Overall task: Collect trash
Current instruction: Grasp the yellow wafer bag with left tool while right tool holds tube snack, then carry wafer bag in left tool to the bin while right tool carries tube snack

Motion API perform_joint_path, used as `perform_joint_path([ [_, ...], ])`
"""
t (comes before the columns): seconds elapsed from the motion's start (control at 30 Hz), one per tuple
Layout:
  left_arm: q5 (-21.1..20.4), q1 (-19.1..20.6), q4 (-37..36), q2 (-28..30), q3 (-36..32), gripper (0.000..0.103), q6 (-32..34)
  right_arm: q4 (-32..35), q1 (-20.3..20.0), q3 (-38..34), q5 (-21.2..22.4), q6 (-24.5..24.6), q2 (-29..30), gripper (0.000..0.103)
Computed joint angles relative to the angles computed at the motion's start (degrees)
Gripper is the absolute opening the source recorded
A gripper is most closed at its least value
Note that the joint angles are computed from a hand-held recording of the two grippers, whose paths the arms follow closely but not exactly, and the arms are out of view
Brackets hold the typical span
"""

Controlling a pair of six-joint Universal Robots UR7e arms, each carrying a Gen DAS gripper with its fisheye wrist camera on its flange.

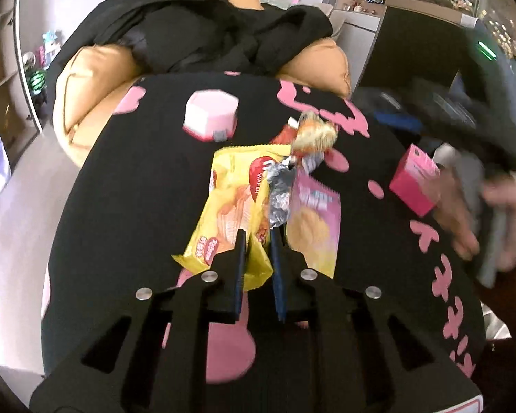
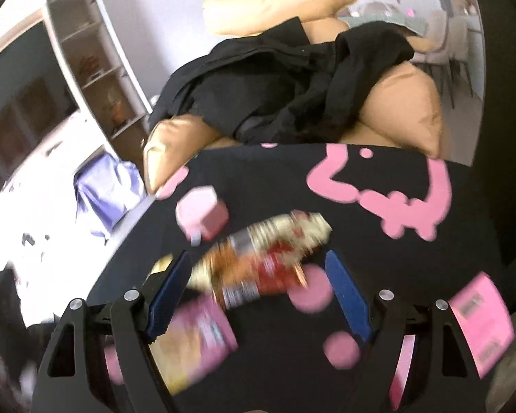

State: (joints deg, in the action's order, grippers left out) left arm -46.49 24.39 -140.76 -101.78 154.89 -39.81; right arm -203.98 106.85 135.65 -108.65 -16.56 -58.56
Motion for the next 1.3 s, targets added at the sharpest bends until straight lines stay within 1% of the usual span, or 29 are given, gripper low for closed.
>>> perform_joint_path([
  [0.03, -0.35, -1.03, 1.91, -2.01, 0.76, 0.013, -1.85, -0.13, 0.60, -2.40, -1.69, 0.56, 2.41, 0.076],
  [0.1, -1.45, -2.25, 4.40, -5.25, 1.69, 0.013, -4.18, 0.25, 1.54, -6.85, -6.97, 0.41, 6.76, 0.076],
  [0.17, -2.39, -3.07, 6.16, -7.95, 2.31, 0.014, -5.19, 1.13, 1.38, -8.98, -10.61, -0.12, 9.07, 0.076],
  [0.2, -2.97, -3.63, 7.30, -9.62, 2.69, 0.017, -5.75, 2.80, 0.76, -9.33, -11.33, 0.37, 9.31, 0.076],
  [0.23, -3.06, -3.90, 8.02, -10.52, 2.85, 0.019, -6.21, 4.15, -0.08, -8.98, -10.70, 1.06, 8.87, 0.076],
  [0.27, -3.54, -4.10, 8.54, -11.80, 3.16, 0.030, -6.55, 5.95, -1.20, -8.21, -9.44, 2.34, 8.02, 0.076],
  [0.3, -4.03, -4.06, 8.51, -12.63, 3.40, 0.036, -6.42, 6.98, -2.31, -7.19, -8.02, 3.28, 7.19, 0.076],
  [0.37, -4.30, -4.63, 9.36, -14.30, 3.72, 0.038, -6.89, 7.06, -4.04, -5.20, -5.10, 3.86, 5.85, 0.076],
  [0.4, -4.28, -4.84, 9.68, -14.71, 3.75, 0.039, -7.06, 6.63, -4.81, -4.13, -3.53, 3.73, 5.08, 0.075],
  [0.43, -4.02, -5.42, 10.64, -15.61, 3.74, 0.039, -7.68, 5.85, -5.02, -3.33, -2.76, 2.82, 4.59, 0.063],
  [0.47, -3.81, -5.68, 11.16, -16.23, 3.70, 0.040, -7.95, 5.60, -5.06, -2.83, -2.29, 1.93, 4.14, 0.055],
  [0.5, -3.57, -6.08, 11.97, -17.08, 3.61, 0.042, -8.45, 5.98, -5.00, -2.33, -1.59, 0.88, 3.35, 0.035],
  [0.53, -3.10, -6.74, 13.38, -18.48, 3.48, 0.043, -9.34, 6.16, -4.85, -2.06, -1.32, 0.21, 2.87, 0.026],
  [0.63, -1.09, -7.67, 16.34, -21.01, 3.14, 0.048, -11.28, 3.41, -3.28, -0.21, -1.69, -2.52, 1.13, 0.024],
  [0.7, 0.97, -7.22, 18.45, -21.38, 2.63, 0.051, -13.57, 2.82, -2.38, 1.71, -0.77, -3.65, -1.43, 0.024],
  [0.73, 1.32, -6.63, 18.60, -21.05, 2.46, 0.051, -13.99, 2.96, -1.97, 2.23, -0.56, -3.91, -2.30, 0.024],
  [0.83, 1.74, -3.32, 15.77, -16.58, 1.99, 0.051, -14.02, 3.22, -1.09, 4.77, 0.03, -5.31, -5.49, 0.024],
  [0.93, 2.14, 0.41, 9.21, -9.28, 1.57, 0.051, -12.66, 4.52, -1.15, 7.56, 0.72, -5.81, -8.88, 0.024],
  [1.0, 2.29, 2.13, 5.60, -5.63, 1.27, 0.051, -11.24, 5.49, -1.71, 9.82, 1.38, -6.02, -11.32, 0.024],
  [1.03, 2.70, 3.29, 3.38, -2.92, 0.83, 0.051, -10.43, 5.94, -2.03, 11.16, 1.48, -6.25, -12.60, 0.024],
  [1.13, 4.49, 4.23, 0.25, 1.80, 0.07, 0.051, -9.08, 4.82, -2.65, 14.48, 0.64, -7.77, -14.57, 0.024],
  [1.23, 5.07, 4.72, -1.14, 4.86, -0.82, 0.051, -8.07, 4.16, -4.05, 17.64, 1.20, -8.46, -17.45, 0.024],
  [1.27, 5.30, 4.58, -0.47, 5.76, -1.19, 0.043, -7.98, 3.90, -4.40, 18.49, 1.25, -8.59, -18.19, 0.024],
  [1.3, 5.50, 4.24, 1.05, 6.25, -1.57, 0.027, -8.42, 3.40, -4.44, 19.31, 0.96, -8.81, -18.78, 0.024],
])
